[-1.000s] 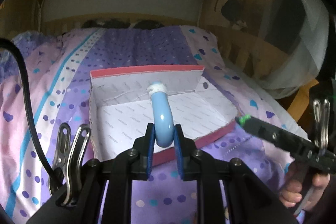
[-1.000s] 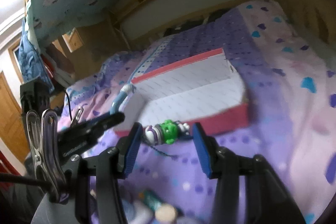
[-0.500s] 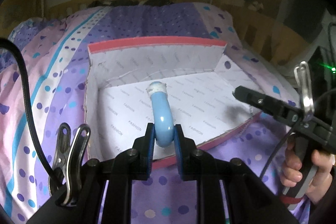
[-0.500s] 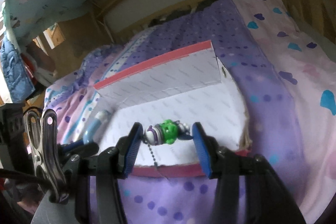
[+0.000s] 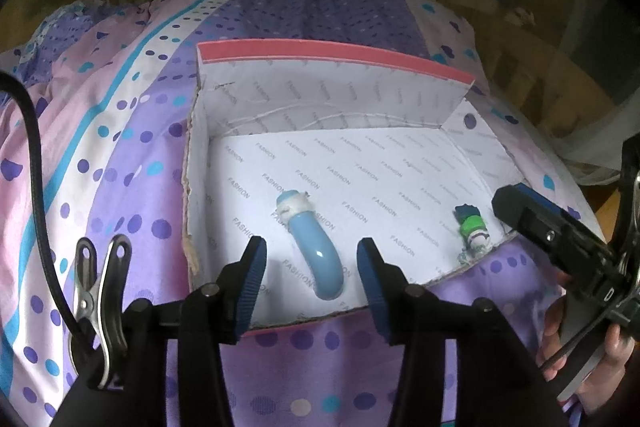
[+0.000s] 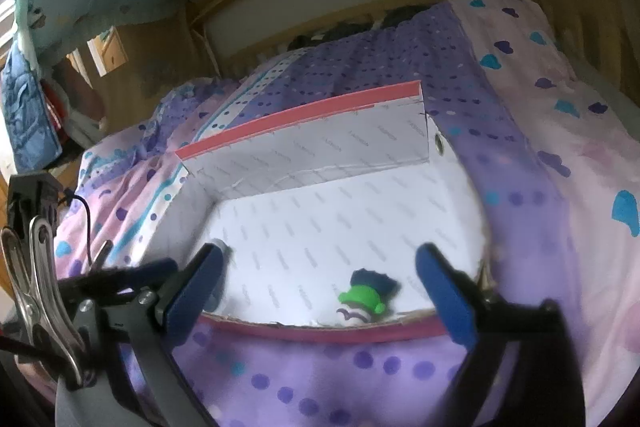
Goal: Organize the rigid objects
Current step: 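Withdraw both grippers from the box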
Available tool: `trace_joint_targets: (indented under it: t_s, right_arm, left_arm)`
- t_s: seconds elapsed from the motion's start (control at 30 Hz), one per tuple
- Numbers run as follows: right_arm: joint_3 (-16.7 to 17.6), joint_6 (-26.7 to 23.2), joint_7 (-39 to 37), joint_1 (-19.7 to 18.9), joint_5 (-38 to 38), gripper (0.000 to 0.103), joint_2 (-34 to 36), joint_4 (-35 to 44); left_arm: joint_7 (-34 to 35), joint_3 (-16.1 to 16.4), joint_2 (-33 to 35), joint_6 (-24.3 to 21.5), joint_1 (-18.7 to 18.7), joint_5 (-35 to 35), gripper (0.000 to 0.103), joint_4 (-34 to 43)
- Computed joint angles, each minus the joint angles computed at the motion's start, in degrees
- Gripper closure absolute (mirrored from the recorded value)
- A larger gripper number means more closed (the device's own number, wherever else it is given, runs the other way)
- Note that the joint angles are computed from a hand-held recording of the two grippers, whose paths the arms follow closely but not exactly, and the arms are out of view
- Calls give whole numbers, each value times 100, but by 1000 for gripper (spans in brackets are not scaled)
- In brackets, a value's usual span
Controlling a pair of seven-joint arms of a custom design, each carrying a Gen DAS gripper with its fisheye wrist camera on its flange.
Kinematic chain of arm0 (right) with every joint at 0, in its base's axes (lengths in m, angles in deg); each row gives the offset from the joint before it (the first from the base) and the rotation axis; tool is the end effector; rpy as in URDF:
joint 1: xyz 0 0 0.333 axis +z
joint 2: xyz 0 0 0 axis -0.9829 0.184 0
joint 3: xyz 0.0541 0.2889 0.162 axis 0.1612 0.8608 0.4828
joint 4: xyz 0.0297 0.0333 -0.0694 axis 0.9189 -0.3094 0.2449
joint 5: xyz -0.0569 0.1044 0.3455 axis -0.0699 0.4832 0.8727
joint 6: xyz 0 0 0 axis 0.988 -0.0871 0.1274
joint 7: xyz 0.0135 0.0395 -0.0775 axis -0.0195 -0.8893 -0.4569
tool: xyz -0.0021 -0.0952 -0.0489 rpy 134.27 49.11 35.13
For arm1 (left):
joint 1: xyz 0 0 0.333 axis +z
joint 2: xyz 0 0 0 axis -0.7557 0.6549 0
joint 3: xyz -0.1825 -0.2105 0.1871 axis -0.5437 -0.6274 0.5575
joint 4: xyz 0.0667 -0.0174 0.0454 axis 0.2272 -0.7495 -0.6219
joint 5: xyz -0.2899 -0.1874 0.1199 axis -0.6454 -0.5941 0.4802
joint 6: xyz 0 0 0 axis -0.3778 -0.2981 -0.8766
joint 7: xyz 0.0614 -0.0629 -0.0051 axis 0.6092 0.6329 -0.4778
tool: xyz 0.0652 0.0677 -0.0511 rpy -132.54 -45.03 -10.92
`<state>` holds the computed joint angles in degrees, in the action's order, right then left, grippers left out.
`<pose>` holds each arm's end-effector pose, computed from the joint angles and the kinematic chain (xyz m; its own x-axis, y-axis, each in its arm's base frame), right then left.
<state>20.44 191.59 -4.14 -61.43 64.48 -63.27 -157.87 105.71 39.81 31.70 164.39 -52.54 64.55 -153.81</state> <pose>0.5091 0.1653 0.4934 0.5517 -0.7661 -0.3297 -0.6239 -0.1166 -0.7728 0.4045 -0.1088 0.5234 0.1915 -0.9703 0.1478 -0.7294 -0.2414 -0.6401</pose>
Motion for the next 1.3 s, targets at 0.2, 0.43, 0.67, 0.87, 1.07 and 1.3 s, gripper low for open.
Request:
trace_joint_targets:
  t_s: [0.2,0.43,0.67,0.87,1.07,1.3]
  right_arm:
    - [-26,-115,23,-34,17,4,-4,3]
    - [23,101,-31,26,-2,4,-32,-57]
    - [15,233,-168,61,193,4,-141,-209]
    - [-104,178,361,76,408,3,-847,-861]
    - [-134,29,1517,24,254,3,-1633,-1624]
    - [63,648,2975,12,-1615,3,-2646,-2609]
  left_arm:
    - [4,1,29,-35,-17,-7,51,19]
    - [-21,-20,41,-71,-23,10,50,37]
    - [145,97,3,-194,-229,-194,47,14]
    - [-193,-297,-408,-299,45,260,45,-164]
    - [-93,-213,-1007,-438,-442,102,34,-491]
    - [-189,-444,-1354,-1123,-688,38,34,-614]
